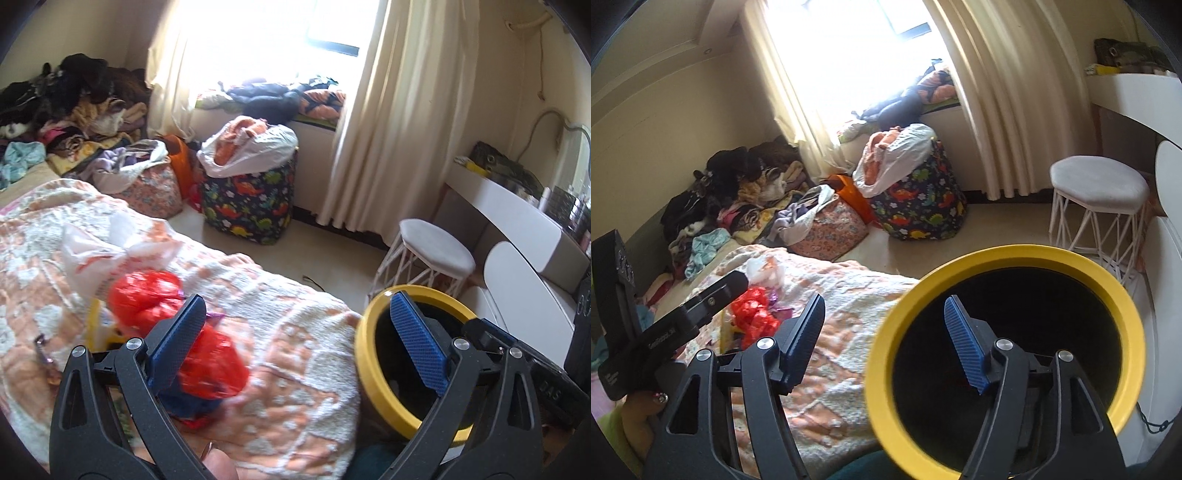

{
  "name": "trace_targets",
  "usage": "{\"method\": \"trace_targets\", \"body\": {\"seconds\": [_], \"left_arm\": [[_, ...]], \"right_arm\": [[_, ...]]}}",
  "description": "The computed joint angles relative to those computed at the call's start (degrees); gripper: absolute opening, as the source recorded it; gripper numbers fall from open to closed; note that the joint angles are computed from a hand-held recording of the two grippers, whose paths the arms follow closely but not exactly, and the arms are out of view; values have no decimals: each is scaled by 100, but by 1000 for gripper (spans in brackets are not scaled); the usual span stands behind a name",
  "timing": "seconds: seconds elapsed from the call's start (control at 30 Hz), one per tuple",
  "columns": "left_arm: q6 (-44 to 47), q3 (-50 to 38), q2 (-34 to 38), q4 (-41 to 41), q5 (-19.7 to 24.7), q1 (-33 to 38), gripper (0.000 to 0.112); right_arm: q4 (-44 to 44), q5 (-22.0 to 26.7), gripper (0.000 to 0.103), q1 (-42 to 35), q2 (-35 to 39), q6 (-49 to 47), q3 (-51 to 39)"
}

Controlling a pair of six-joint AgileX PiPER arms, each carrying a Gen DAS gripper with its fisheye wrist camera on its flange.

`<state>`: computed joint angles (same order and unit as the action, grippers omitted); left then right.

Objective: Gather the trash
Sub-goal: 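Grasp the white plastic bag with the left tool while the right tool grasps the red plastic bag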

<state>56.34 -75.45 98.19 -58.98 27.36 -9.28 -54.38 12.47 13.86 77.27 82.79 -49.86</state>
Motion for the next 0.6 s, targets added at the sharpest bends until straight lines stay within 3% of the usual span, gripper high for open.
{"method": "trace_targets", "body": {"seconds": [0.43, 0.6], "left_arm": [[228, -218, 152, -428, 226, 923, 92], [-126, -558, 356, -267, 405, 1277, 92]], "right_arm": [[1641, 266, 70, 749, 869, -1833, -1187], [2908, 472, 71, 867, 1354, -3294, -1862]]}}
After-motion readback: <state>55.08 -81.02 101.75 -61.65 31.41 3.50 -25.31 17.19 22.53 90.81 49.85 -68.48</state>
